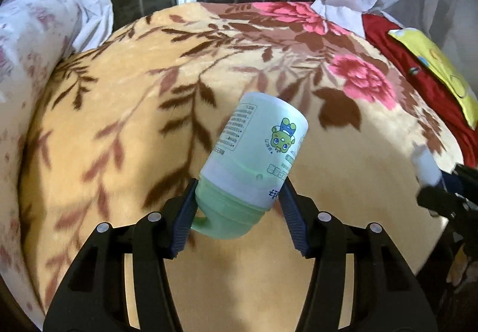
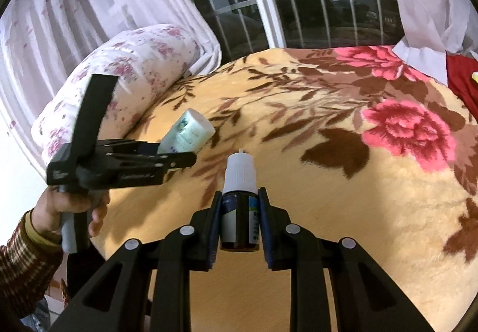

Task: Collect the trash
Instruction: 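Grasp the green-white bottle with the left tool while the right holds the dropper, then drop the bottle and dropper into the orange bin, opening both tools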

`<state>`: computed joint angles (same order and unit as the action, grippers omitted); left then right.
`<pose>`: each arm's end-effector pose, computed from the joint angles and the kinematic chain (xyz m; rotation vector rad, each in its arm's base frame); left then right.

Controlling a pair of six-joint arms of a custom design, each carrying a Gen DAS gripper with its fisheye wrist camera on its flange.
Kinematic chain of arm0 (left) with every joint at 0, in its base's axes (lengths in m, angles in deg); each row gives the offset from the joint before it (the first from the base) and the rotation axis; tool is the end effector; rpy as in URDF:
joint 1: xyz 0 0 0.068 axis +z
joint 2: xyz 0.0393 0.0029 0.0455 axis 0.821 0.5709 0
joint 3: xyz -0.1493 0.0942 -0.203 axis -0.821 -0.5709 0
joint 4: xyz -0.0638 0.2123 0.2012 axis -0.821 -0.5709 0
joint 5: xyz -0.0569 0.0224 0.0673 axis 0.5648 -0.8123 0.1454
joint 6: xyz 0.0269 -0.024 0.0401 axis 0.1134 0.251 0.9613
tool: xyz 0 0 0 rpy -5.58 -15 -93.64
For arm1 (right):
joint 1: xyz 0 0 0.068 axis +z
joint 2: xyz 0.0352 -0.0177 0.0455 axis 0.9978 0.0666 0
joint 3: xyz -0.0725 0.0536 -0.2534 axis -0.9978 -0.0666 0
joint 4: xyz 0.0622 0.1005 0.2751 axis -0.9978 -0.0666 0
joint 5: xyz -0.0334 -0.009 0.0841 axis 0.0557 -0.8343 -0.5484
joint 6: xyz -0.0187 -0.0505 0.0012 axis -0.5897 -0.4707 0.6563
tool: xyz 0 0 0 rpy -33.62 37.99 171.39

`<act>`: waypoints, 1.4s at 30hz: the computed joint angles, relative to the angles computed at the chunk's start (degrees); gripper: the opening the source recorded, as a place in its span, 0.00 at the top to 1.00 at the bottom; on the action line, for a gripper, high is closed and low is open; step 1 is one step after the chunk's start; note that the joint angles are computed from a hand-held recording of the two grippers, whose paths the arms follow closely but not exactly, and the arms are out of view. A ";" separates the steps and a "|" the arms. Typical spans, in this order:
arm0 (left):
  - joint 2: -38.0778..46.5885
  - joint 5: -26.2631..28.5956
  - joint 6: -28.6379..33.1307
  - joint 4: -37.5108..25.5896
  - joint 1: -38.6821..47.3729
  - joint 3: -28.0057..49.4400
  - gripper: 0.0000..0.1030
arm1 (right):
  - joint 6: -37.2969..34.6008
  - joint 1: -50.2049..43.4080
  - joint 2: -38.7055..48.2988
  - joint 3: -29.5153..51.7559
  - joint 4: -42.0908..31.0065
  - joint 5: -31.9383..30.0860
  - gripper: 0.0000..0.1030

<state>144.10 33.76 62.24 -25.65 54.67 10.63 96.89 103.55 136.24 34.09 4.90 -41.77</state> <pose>0.3761 -0.0156 0.2941 0.6597 2.4739 -0.3073 0.2469 0.0795 0.3018 -0.0160 2.3072 0.3912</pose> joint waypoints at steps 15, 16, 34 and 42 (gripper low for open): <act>-26.08 7.11 23.91 -17.02 16.08 -22.34 0.48 | 13.07 26.12 -12.37 -5.52 -12.91 10.80 0.77; -27.05 6.77 25.72 -18.07 16.95 -23.59 0.48 | 14.94 28.68 -12.74 -6.79 -13.66 11.20 0.77; -34.95 -3.24 37.77 -22.26 21.96 -45.61 0.47 | 27.12 37.71 -0.94 -20.16 -4.34 1.63 0.45; -38.66 -0.83 38.83 -22.61 24.59 -46.07 0.36 | 26.09 37.92 -4.05 -20.14 -5.48 4.05 0.19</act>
<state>105.44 32.93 101.07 -48.26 79.26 -35.43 122.98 141.47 132.19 13.95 -0.58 -37.72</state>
